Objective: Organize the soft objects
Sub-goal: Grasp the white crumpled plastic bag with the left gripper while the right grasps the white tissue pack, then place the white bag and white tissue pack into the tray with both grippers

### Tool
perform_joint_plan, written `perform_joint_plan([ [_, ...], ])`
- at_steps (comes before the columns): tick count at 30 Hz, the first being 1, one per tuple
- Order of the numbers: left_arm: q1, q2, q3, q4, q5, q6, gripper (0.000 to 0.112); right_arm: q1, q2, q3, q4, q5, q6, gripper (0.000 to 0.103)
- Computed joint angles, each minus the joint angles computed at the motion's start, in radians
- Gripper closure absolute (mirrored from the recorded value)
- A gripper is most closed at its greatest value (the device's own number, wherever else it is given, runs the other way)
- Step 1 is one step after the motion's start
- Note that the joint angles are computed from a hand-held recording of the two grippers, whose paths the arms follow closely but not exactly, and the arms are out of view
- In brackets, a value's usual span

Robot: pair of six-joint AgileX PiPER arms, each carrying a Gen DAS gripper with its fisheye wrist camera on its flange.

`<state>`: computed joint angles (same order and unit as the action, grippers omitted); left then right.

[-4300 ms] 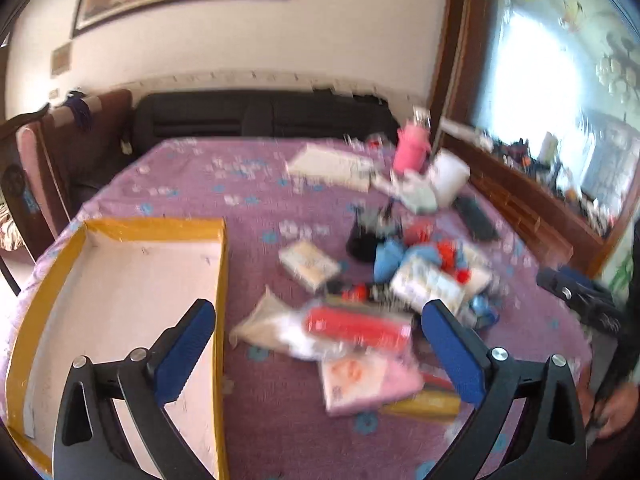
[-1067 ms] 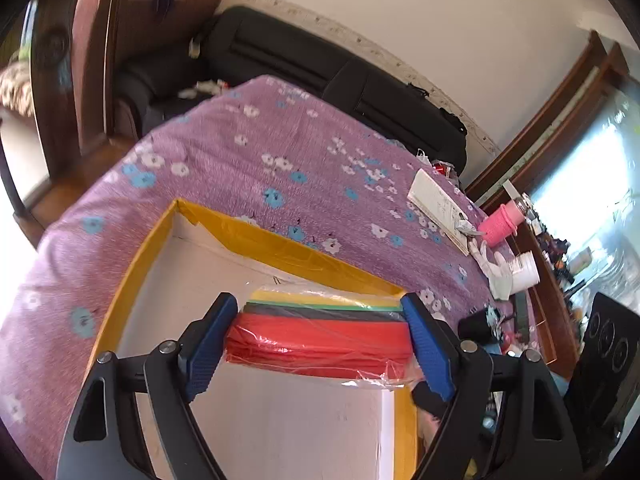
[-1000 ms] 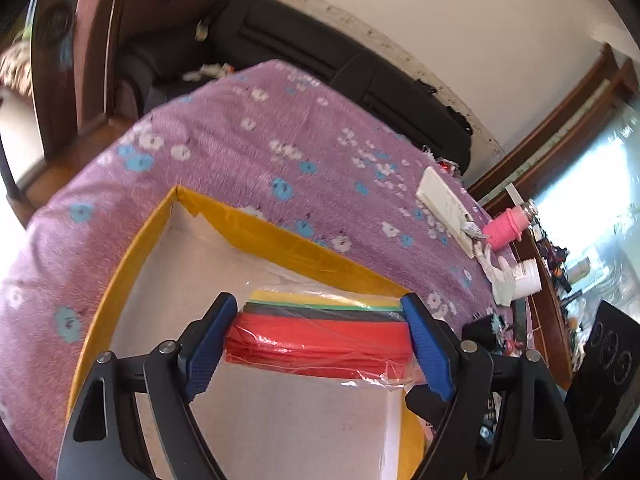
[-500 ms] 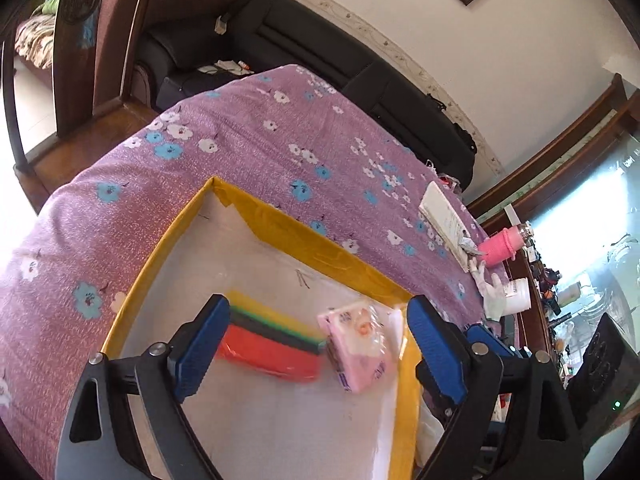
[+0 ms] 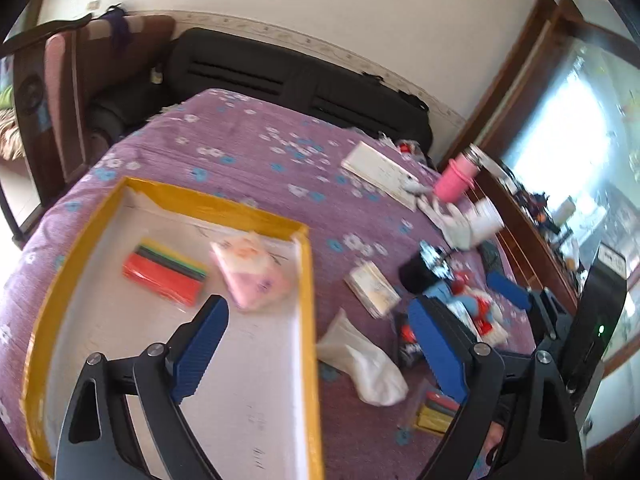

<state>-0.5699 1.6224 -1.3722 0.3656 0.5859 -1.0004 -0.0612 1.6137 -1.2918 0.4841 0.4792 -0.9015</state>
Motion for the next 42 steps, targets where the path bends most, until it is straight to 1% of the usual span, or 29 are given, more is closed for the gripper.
perform_joint_plan([
  [1, -0.02, 0.016, -0.014, 0.005, 0.008, -0.005, 0.021, -0.032, -0.005, 0.01, 0.034, 0.004, -0.045, 0.012],
  [2, -0.044, 0.04, -0.036, 0.004, 0.019, -0.004, 0.021, -0.104, -0.005, 0.02, 0.098, 0.018, -0.123, 0.012],
  [3, -0.057, 0.059, -0.053, -0.001, 0.026, -0.002, 0.021, -0.145, -0.001, 0.019, 0.131, 0.031, -0.16, 0.011],
  [4, -0.065, 0.076, -0.065, -0.004, 0.03, -0.001, 0.021, -0.149, 0.0, 0.018, 0.142, 0.036, -0.172, 0.011],
  [5, -0.075, 0.099, -0.084, -0.013, 0.037, 0.005, 0.021, -0.192, 0.011, 0.008, 0.16, 0.053, -0.188, 0.011],
  [6, -0.085, 0.126, -0.107, -0.022, 0.046, 0.011, 0.021, -0.269, 0.044, -0.021, 0.205, 0.099, -0.226, 0.011],
  [7, -0.092, 0.156, -0.135, -0.037, 0.056, 0.022, 0.021, -0.308, 0.067, -0.04, 0.225, 0.127, -0.238, 0.011],
  [8, -0.101, 0.173, -0.146, -0.04, 0.059, 0.021, 0.021, -0.308, 0.067, -0.04, 0.225, 0.127, -0.238, 0.011],
  [10, -0.117, 0.243, -0.221, -0.062, 0.094, 0.054, 0.021, -0.392, 0.129, -0.092, 0.257, 0.205, -0.247, 0.011],
  [11, -0.129, 0.265, -0.247, -0.059, 0.113, 0.055, 0.021, -0.409, 0.144, -0.103, 0.264, 0.222, -0.248, 0.011],
  [12, -0.142, 0.316, -0.313, -0.054, 0.162, 0.068, 0.021, -0.409, 0.144, -0.103, 0.264, 0.222, -0.248, 0.011],
  [14, -0.166, 0.386, -0.404, -0.03, 0.239, 0.076, 0.021, -0.446, 0.181, -0.136, 0.283, 0.274, -0.249, 0.011],
  [16, -0.188, 0.475, -0.528, 0.003, 0.351, 0.097, 0.021, -0.463, 0.195, -0.15, 0.3, 0.306, -0.253, 0.011],
  [17, -0.197, 0.525, -0.592, 0.021, 0.405, 0.107, 0.022, -0.463, 0.195, -0.15, 0.3, 0.306, -0.253, 0.011],
  [18, -0.201, 0.547, -0.619, 0.028, 0.424, 0.113, 0.03, -0.47, 0.211, -0.17, 0.312, 0.342, -0.247, 0.011],
  [19, -0.204, 0.569, -0.64, 0.031, 0.436, 0.126, 0.058, -0.47, 0.211, -0.17, 0.312, 0.342, -0.247, 0.011],
  [20, -0.2, 0.577, -0.645, 0.018, 0.44, 0.15, 0.075, -0.477, 0.219, -0.182, 0.325, 0.372, -0.25, 0.011],
  [21, -0.197, 0.58, -0.646, 0.004, 0.439, 0.166, 0.098, -0.493, 0.233, -0.205, 0.357, 0.442, -0.266, 0.011],
  [23, -0.201, 0.561, -0.605, 0.016, 0.408, 0.155, 0.099, -0.496, 0.241, -0.226, 0.37, 0.501, -0.277, 0.011],
  [24, -0.205, 0.543, -0.576, 0.03, 0.39, 0.145, 0.1, -0.496, 0.241, -0.226, 0.37, 0.501, -0.277, 0.011],
  [28, -0.211, 0.484, -0.497, 0.029, 0.332, 0.12, 0.1, -0.465, 0.255, -0.264, 0.377, 0.596, -0.255, 0.011],
  [30, -0.217, 0.459, -0.466, 0.031, 0.311, 0.113, 0.1, -0.445, 0.257, -0.271, 0.37, 0.605, -0.232, 0.011],
  [33, -0.229, 0.406, -0.402, 0.036, 0.267, 0.098, 0.1, -0.443, 0.247, -0.267, 0.396, 0.634, -0.253, 0.011],
  [34, -0.236, 0.386, -0.375, 0.04, 0.251, 0.089, 0.1, -0.436, 0.244, -0.269, 0.388, 0.637, -0.254, 0.011],
  [37, -0.246, 0.339, -0.312, 0.044, 0.212, 0.068, 0.1, -0.38, 0.259, -0.293, 0.287, 0.614, -0.219, 0.011],
  [39, -0.251, 0.312, -0.273, 0.039, 0.185, 0.06, 0.1, -0.335, 0.273, -0.293, 0.213, 0.544, -0.171, 0.011],
  [41, -0.255, 0.292, -0.246, 0.039, 0.171, 0.053, 0.1, -0.325, 0.284, -0.3, 0.195, 0.531, -0.154, 0.011],
  [42, -0.256, 0.283, -0.234, 0.04, 0.167, 0.05, 0.1, -0.309, 0.309, -0.317, 0.166, 0.517, -0.115, 0.013],
])
